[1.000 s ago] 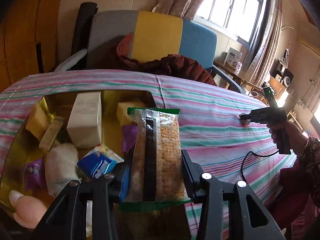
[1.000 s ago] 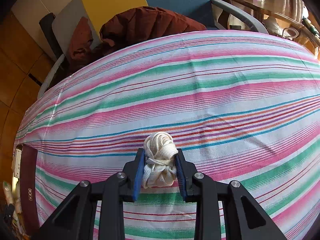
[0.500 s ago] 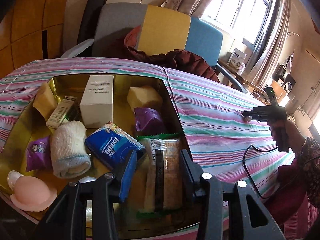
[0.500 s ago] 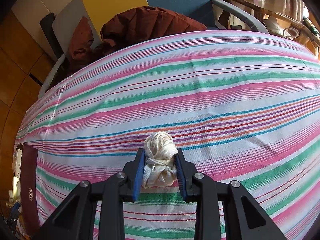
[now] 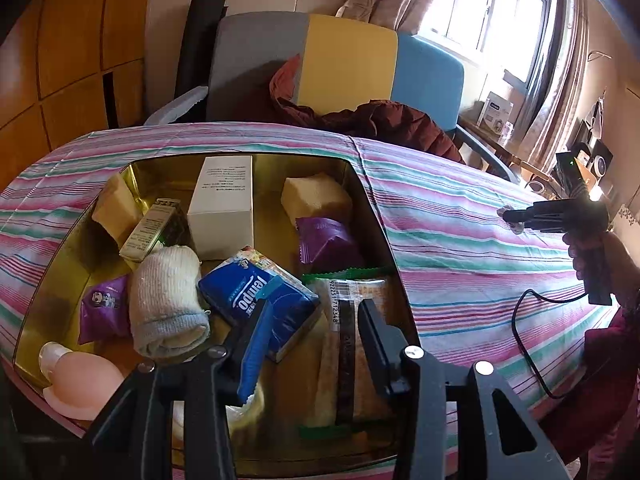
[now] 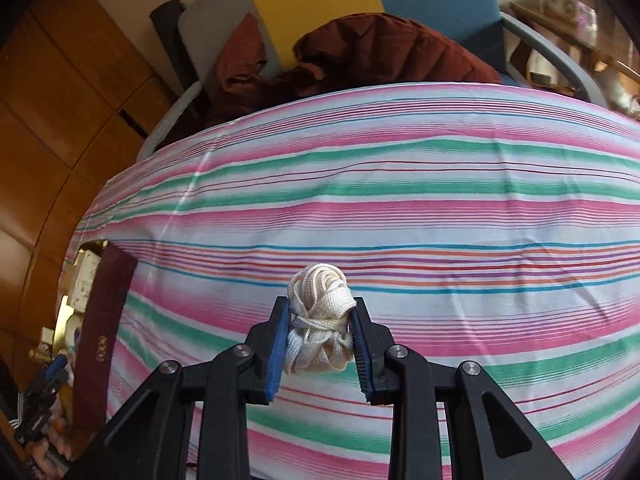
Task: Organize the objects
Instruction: 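Carry the cracker packet and rope knot over the gold box with both tools, then lower the packet and knot into the gold box and open both tools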
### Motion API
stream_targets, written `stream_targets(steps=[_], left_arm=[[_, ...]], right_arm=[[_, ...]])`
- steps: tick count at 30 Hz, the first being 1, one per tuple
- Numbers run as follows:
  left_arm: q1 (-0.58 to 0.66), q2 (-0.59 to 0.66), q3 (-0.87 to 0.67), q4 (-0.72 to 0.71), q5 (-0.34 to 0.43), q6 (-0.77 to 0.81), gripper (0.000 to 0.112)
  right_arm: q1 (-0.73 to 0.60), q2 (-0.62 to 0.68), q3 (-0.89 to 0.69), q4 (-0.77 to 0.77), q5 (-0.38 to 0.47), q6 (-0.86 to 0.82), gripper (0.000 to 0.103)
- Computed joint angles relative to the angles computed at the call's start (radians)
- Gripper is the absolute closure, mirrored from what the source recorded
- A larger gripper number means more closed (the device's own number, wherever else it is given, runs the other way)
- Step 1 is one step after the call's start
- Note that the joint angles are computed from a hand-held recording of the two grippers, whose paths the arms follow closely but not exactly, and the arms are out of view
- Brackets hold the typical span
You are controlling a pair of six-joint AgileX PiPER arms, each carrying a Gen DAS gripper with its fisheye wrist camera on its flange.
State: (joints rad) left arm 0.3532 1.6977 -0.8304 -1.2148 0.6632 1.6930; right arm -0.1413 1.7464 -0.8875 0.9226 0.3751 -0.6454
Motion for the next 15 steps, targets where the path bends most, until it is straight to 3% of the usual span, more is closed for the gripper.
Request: stream_targets(steps=[4, 10, 13, 15], left_arm=[[0.012, 0.012, -0.023, 0.026, 0.023, -0.037, 0.068], [0.022, 0.013, -0.061, 0.101, 0.035, -0.111, 0.068], [0.018, 0.007, -0.073, 0.14, 0.001, -0.163, 0.068], [0.005, -0.015, -0.059, 0.148, -0.075, -0.186, 0.068]], right_arm=[[0.158, -0.009, -0.036, 0.033, 0.027, 0.018, 0.073], [0.412, 0.018, -0.157, 0.053, 0.001, 0.084, 0.073], [0.524, 0.053, -0.235, -0.054, -0.058, 0.213, 0.073], [0.587, 0.081, -0.276, -0.133, -0.108, 0.317, 0.073]])
